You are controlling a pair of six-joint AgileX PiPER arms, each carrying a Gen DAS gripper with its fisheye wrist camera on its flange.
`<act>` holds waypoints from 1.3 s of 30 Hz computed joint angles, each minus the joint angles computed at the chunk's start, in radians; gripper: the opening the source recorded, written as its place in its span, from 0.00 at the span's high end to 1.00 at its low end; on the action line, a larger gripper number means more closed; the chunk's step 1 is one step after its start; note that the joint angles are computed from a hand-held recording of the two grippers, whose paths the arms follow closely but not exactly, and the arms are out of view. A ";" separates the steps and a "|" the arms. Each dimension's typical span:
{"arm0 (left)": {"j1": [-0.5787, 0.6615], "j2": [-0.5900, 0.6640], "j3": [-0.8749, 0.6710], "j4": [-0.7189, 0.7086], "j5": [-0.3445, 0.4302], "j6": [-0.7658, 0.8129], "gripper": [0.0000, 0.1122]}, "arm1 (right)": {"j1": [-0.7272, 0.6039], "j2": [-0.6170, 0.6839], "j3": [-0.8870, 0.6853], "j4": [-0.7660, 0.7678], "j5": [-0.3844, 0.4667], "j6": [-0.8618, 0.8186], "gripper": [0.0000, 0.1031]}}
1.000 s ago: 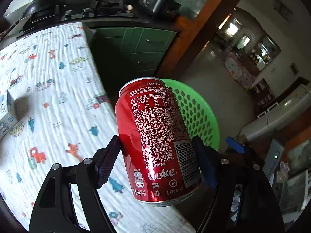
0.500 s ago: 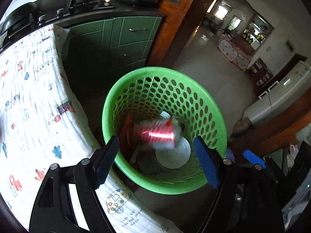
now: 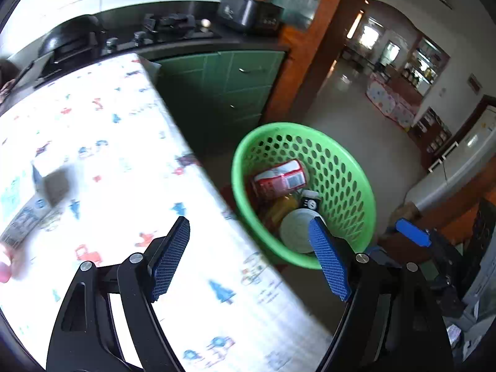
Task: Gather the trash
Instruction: 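Drop the white lid into the green basket with the right gripper, then the Coke can with the left, then grasp the red paper cup with the left gripper while the right gripper grasps the milk carton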
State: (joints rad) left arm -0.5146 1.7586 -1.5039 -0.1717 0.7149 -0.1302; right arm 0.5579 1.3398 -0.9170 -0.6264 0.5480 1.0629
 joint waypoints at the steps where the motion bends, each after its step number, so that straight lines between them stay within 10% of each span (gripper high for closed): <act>1: 0.012 -0.035 0.038 0.016 -0.007 -0.011 0.30 | 0.018 0.014 -0.019 -0.002 0.003 0.001 0.16; 14: 0.418 -0.316 0.319 -0.011 -0.003 0.003 0.30 | 0.191 0.278 -0.380 0.082 0.043 -0.157 0.16; 25: 0.844 -0.266 0.306 -0.136 0.058 -0.037 0.26 | 0.266 0.521 -0.730 0.235 0.124 -0.428 0.15; 39: 0.860 -0.053 0.170 -0.192 0.033 -0.202 0.26 | 0.234 0.839 -1.218 0.432 0.321 -0.780 0.14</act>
